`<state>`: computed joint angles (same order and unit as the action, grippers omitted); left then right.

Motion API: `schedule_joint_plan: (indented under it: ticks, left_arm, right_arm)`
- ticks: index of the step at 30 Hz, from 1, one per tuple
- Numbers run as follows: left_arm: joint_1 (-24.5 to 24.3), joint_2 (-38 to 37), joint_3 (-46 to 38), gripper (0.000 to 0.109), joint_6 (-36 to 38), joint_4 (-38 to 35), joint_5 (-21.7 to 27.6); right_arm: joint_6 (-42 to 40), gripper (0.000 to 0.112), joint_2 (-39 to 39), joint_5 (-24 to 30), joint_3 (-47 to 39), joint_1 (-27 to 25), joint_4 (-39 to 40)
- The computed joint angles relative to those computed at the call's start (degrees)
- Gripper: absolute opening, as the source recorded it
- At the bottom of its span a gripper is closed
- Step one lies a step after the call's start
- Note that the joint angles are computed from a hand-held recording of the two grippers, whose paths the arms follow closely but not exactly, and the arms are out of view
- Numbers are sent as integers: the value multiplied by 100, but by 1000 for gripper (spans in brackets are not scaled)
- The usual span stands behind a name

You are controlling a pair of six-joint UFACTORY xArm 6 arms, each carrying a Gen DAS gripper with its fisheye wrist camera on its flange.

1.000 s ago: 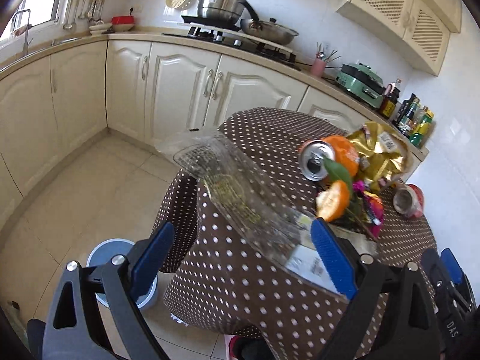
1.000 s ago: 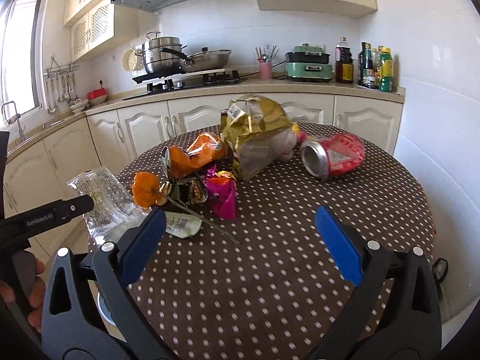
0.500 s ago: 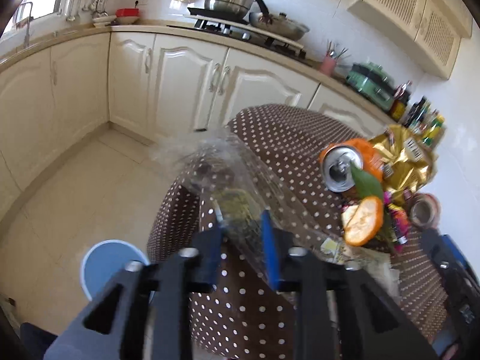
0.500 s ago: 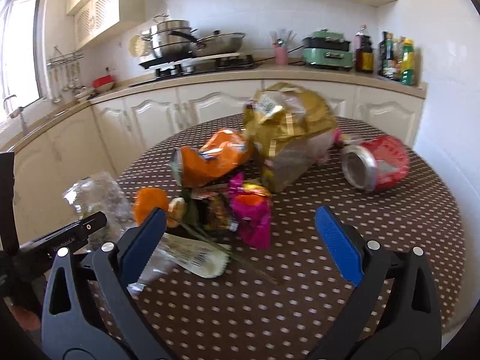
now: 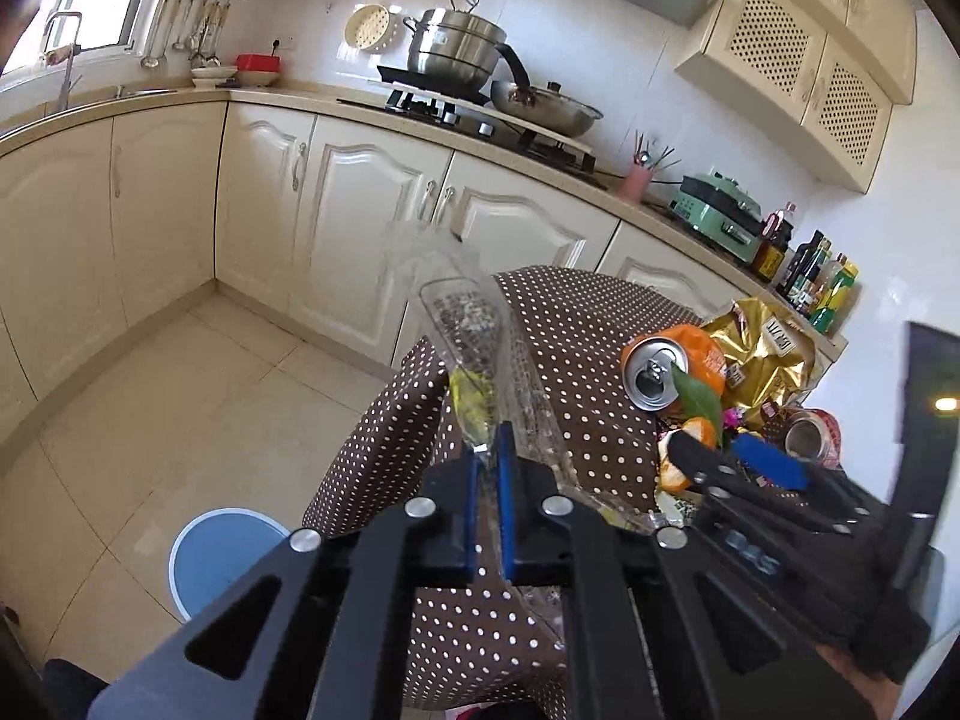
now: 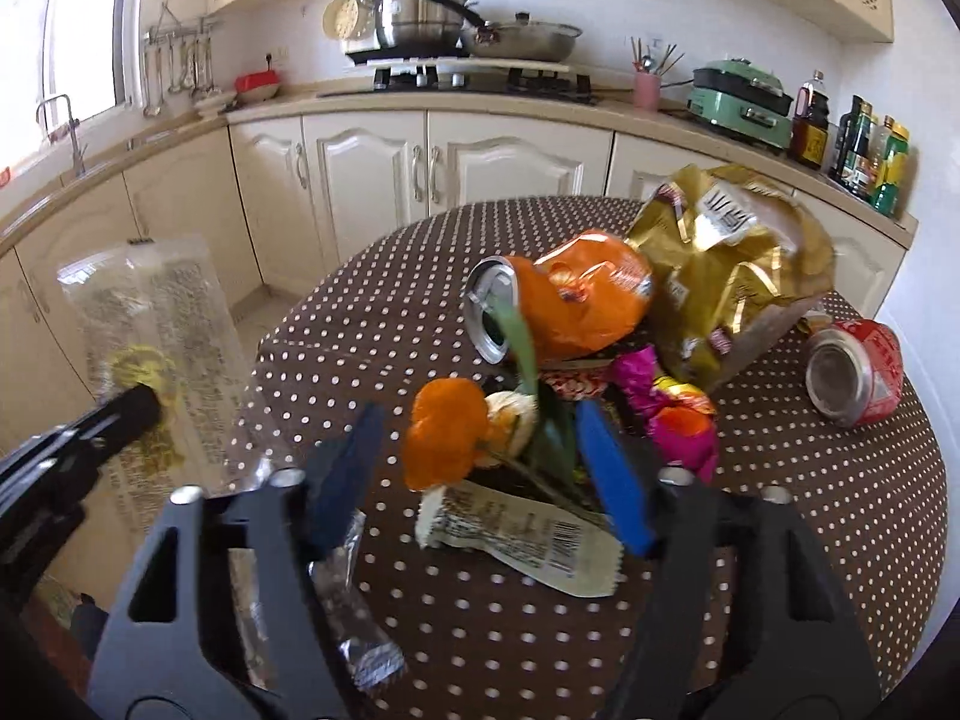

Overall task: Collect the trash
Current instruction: 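Grasp the orange peel with the right gripper while the left gripper holds the bag, then carry both items over the blue bin while the right gripper drops the peel in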

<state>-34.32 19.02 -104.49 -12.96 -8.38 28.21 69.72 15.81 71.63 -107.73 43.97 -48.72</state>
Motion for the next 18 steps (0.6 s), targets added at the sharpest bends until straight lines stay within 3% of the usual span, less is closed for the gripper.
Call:
schedule_joint_plan:
  ticks: [4, 12, 18]
  left_arm:
    - [51, -237, 321, 5, 266, -242, -187]
    - [265, -773, 926, 5, 729, -815, -623]
    - [540, -1132, 1352, 5, 714, -826, -871]
  right_arm:
    - [83, 24, -43, -89, 74, 2, 22]
    - [466, 16, -68, -274, -72, 321, -705]
    - [386, 15, 239, -1014, -595, 327, -1007]
